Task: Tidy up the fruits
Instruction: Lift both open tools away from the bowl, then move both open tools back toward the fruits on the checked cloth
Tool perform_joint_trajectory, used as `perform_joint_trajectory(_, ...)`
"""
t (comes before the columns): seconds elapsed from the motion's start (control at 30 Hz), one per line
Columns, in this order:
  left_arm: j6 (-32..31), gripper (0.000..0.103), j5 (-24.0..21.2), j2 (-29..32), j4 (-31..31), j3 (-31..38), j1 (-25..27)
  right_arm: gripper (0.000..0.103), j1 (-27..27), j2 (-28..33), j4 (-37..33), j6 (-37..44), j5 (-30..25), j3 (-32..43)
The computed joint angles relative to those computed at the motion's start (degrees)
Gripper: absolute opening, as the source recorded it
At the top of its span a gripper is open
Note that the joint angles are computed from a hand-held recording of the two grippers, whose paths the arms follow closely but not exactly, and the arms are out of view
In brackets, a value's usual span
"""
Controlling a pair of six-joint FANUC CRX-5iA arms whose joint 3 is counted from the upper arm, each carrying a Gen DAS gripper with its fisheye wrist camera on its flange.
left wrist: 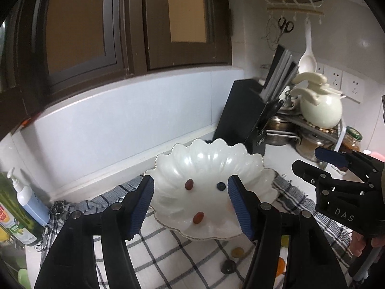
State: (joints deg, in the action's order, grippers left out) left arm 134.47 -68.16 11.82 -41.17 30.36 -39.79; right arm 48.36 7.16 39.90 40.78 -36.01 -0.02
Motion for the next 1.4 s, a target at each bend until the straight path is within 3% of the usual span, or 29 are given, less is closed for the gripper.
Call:
perform_joint_trajectory(0.27, 3.6, 0.065, 0.4, -2.7, -3.5, -2.5, -3.7, 0.058, 1.1, -5.1, 8.5, -7.4, 1.0, -7.3)
perform_joint_trajectory(0.9, 11.4, 0.065, -5.3, -3.8, -8.3, -4.9, -11.8, 0.058, 1.8, -14.7, 21.2, -20.1, 2.7, -20.8)
perform_joint_trajectory(1.4, 14.0, 0.065, -8.1, -1.1, -7.4, -6.4, -15.3, 0.058, 1.8, -19.4, 23.8, -23.8, 2.9, -29.2)
